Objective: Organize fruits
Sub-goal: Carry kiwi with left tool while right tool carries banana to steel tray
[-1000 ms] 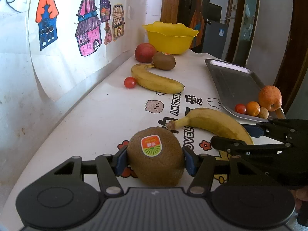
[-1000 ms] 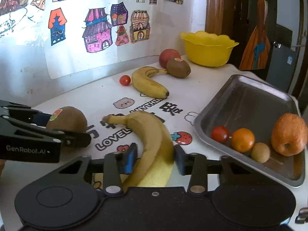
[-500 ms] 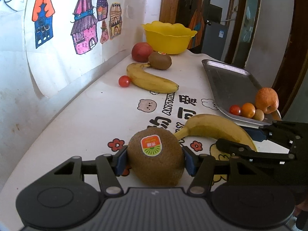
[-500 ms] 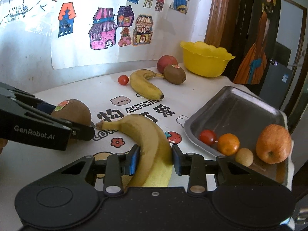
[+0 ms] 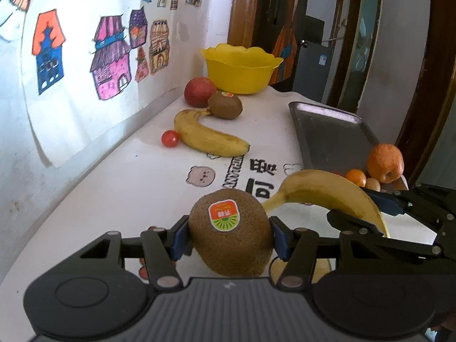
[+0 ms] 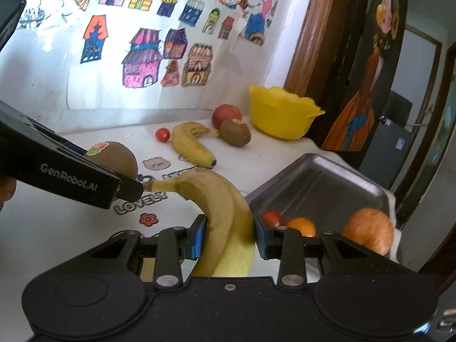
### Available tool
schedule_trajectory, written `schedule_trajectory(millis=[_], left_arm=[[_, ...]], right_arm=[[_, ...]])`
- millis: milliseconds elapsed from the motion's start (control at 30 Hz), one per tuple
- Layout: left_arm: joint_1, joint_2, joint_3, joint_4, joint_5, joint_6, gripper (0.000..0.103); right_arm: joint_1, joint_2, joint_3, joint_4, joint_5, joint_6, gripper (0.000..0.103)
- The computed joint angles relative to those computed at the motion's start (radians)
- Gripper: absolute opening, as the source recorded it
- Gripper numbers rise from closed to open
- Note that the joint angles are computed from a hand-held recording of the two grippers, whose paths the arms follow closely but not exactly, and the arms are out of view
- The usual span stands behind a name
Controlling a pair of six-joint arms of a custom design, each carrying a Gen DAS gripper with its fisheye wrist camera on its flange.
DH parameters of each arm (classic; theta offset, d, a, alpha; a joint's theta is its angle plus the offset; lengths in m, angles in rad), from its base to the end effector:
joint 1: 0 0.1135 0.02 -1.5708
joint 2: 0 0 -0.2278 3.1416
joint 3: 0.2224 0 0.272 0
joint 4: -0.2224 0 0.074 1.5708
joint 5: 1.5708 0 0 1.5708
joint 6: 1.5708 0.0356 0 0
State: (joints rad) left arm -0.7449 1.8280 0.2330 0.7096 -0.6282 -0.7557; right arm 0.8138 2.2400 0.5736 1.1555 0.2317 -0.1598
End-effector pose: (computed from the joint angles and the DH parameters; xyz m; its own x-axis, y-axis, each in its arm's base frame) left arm 0.1587 -0.1179 -0.0125 -0.6028 -0.1989 -0.7727 -0.1902 0.9763 -0.1030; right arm 0.2054 0.2055 -0.0308 -0.2408 -0.4804 -0.8433 -0.6161 0.7471 -0.2497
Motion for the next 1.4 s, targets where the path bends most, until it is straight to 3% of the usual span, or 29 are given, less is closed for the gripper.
schedule_trajectory(millis=[300, 700, 1067, 1400], left_arm=[[0.025, -0.005, 0.091, -0.024, 0.008, 0.065, 0.062], [0.116, 0.161, 0.393, -0.027, 0.116, 0.232, 0.062], [0.179, 0.456, 0.796, -0.11, 0.253, 0.334, 0.062], [0.197, 0.534, 0.877, -0.166, 0.284, 0.361, 0.062]], right_arm=[[-0.108, -0.06, -0.038, 0.07, -0.043, -0.023, 0.036], [-0.362, -0.096, 0.042, 0.055, -0.195, 0.041, 0.036], [-0.506, 0.016, 0.346, -0.177, -0.369, 0.118, 0.036], [-0.48, 0.116, 0.54, -0.378, -0.403, 0.094, 0.036]])
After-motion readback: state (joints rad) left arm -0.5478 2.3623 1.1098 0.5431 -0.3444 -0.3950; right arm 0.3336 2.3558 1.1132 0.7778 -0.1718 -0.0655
